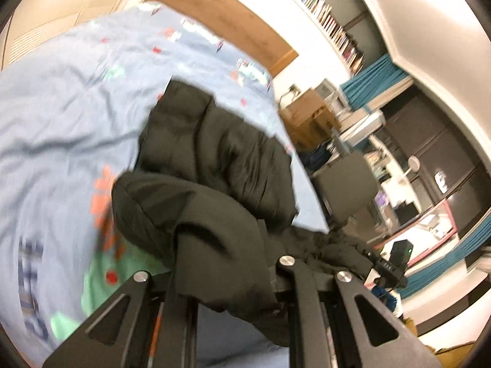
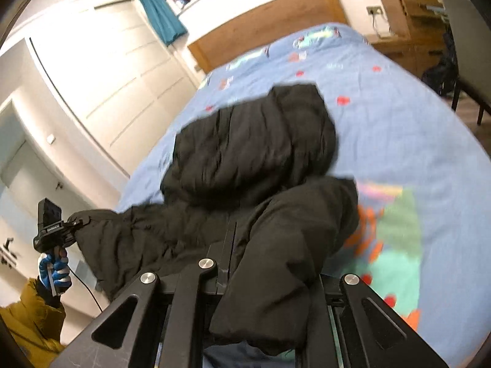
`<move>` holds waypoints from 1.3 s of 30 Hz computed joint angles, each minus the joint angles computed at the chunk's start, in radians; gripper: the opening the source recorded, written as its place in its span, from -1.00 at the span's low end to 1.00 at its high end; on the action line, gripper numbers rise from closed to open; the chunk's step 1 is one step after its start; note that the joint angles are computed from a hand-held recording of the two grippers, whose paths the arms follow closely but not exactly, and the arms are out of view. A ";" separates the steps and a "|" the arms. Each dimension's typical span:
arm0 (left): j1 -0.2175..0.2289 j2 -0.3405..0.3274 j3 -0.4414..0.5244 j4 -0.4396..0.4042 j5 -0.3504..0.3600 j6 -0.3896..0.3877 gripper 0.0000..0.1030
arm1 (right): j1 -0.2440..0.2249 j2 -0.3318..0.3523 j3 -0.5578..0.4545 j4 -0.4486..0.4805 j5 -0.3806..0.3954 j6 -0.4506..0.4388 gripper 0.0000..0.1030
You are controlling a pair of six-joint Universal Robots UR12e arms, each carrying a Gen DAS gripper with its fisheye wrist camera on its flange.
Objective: Fold large clothes
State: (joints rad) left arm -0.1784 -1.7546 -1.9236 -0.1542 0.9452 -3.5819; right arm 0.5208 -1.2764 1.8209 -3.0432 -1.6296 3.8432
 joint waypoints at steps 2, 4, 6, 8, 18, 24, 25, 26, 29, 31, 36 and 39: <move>0.008 -0.027 0.053 0.012 0.001 -0.024 -0.73 | -0.020 -0.002 -0.011 -0.019 -0.005 0.019 -0.73; 0.015 -0.056 0.100 0.029 0.001 -0.057 -0.73 | -0.041 0.004 -0.035 -0.027 -0.013 0.038 -0.73; 0.024 -0.098 0.160 0.044 0.000 -0.105 -0.73 | -0.066 0.017 -0.072 -0.018 -0.023 0.047 -0.73; 0.029 -0.139 0.215 0.046 0.005 -0.146 -0.72 | -0.085 0.038 -0.116 0.008 -0.037 0.049 -0.73; 0.000 -0.437 0.639 -0.194 0.194 -0.167 -0.71 | -0.166 0.267 -0.433 0.153 -0.086 0.069 -0.72; -0.014 -0.639 0.890 -0.353 0.276 -0.160 -0.65 | -0.205 0.426 -0.622 0.302 -0.101 0.080 -0.72; -0.012 -0.663 0.911 -0.356 0.262 -0.169 -0.65 | -0.210 0.451 -0.645 0.321 -0.095 0.088 -0.72; -0.010 -0.696 0.941 -0.370 0.241 -0.177 -0.65 | -0.214 0.474 -0.667 0.337 -0.088 0.095 -0.72; -0.012 -0.760 0.998 -0.378 0.216 -0.183 -0.65 | -0.221 0.530 -0.719 0.375 -0.062 0.088 -0.72; -0.013 -0.780 1.011 -0.365 0.212 -0.195 -0.65 | -0.220 0.548 -0.736 0.379 -0.061 0.095 -0.72; -0.005 -0.771 0.995 -0.337 0.174 -0.225 -0.44 | -0.229 0.548 -0.721 0.339 -0.017 0.108 -0.55; 0.011 -0.746 0.950 -0.227 0.103 -0.299 0.06 | -0.236 0.522 -0.670 0.243 0.013 0.132 0.28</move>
